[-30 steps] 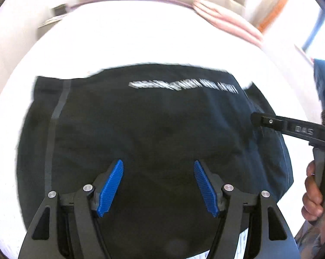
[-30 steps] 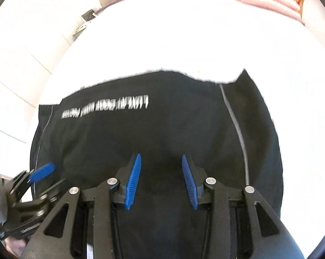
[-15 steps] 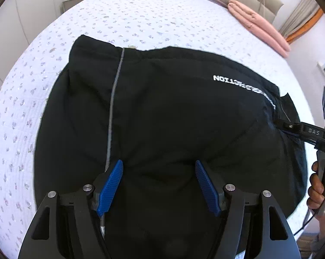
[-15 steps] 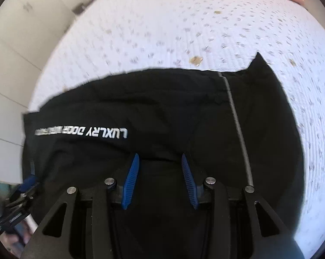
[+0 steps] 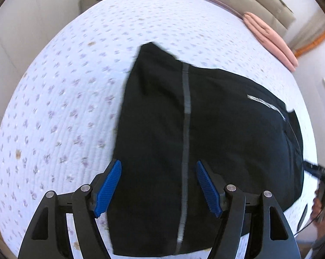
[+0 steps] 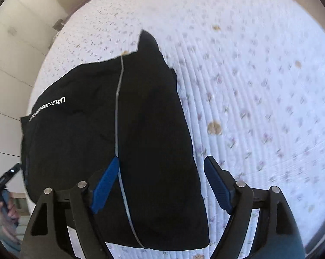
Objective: Fold large clothes
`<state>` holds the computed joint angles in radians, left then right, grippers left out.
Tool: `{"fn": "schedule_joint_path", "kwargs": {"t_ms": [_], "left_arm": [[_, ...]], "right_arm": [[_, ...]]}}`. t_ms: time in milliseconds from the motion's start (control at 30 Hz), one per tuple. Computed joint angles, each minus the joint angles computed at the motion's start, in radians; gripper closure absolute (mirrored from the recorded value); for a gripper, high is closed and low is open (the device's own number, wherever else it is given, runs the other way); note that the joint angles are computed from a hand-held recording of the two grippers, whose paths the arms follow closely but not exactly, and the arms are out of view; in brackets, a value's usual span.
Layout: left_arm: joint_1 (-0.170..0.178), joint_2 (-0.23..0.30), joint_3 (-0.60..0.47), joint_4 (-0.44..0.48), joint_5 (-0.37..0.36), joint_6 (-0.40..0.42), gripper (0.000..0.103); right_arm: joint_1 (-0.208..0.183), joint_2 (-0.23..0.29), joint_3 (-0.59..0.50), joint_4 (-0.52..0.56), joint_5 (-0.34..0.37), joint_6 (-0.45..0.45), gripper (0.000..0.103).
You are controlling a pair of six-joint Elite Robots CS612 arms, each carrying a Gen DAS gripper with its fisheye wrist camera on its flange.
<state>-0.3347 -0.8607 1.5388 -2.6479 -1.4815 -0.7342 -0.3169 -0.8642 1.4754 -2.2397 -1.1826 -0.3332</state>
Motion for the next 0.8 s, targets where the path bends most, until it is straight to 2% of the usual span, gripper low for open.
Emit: {"fn": "schedule_joint_path", "kwargs": {"t_ms": [100, 200, 267, 367, 433, 467, 600, 800], "left_arm": [[0.014, -0.010, 0.024, -0.028, -0.007, -0.015, 0.030], [0.024, -0.017, 0.053, -0.128, -0.030, -0.014, 0.029], [0.034, -0.008, 0.047, -0.129, -0.063, -0.010, 0.028], [0.043, 0.021, 0.011, -0.068, -0.080, -0.012, 0.028], [0.056, 0.042, 0.004, -0.089, -0.147, -0.028, 0.028], [0.067, 0.054, 0.008, -0.129, -0.203, -0.039, 0.028], [0.090, 0.087, 0.008, -0.197, -0.311, -0.085, 0.026], [0.101, 0.110, 0.014, -0.248, -0.385, -0.116, 0.023]], "right_arm": [[-0.009, 0.015, -0.012, 0.031, 0.066, 0.014, 0.020], [-0.017, 0.018, -0.022, 0.051, 0.133, -0.010, 0.019], [-0.014, 0.018, -0.026, 0.046, 0.128, -0.032, 0.011], [0.010, 0.032, -0.038, 0.023, 0.066, -0.051, 0.011], [0.024, 0.050, -0.046, 0.024, 0.033, -0.069, 0.010], [0.024, 0.054, -0.047, 0.030, 0.031, -0.080, 0.007], [0.019, 0.078, -0.072, 0.069, 0.065, -0.097, 0.001], [0.016, 0.121, -0.132, 0.180, 0.132, -0.137, 0.000]]}}
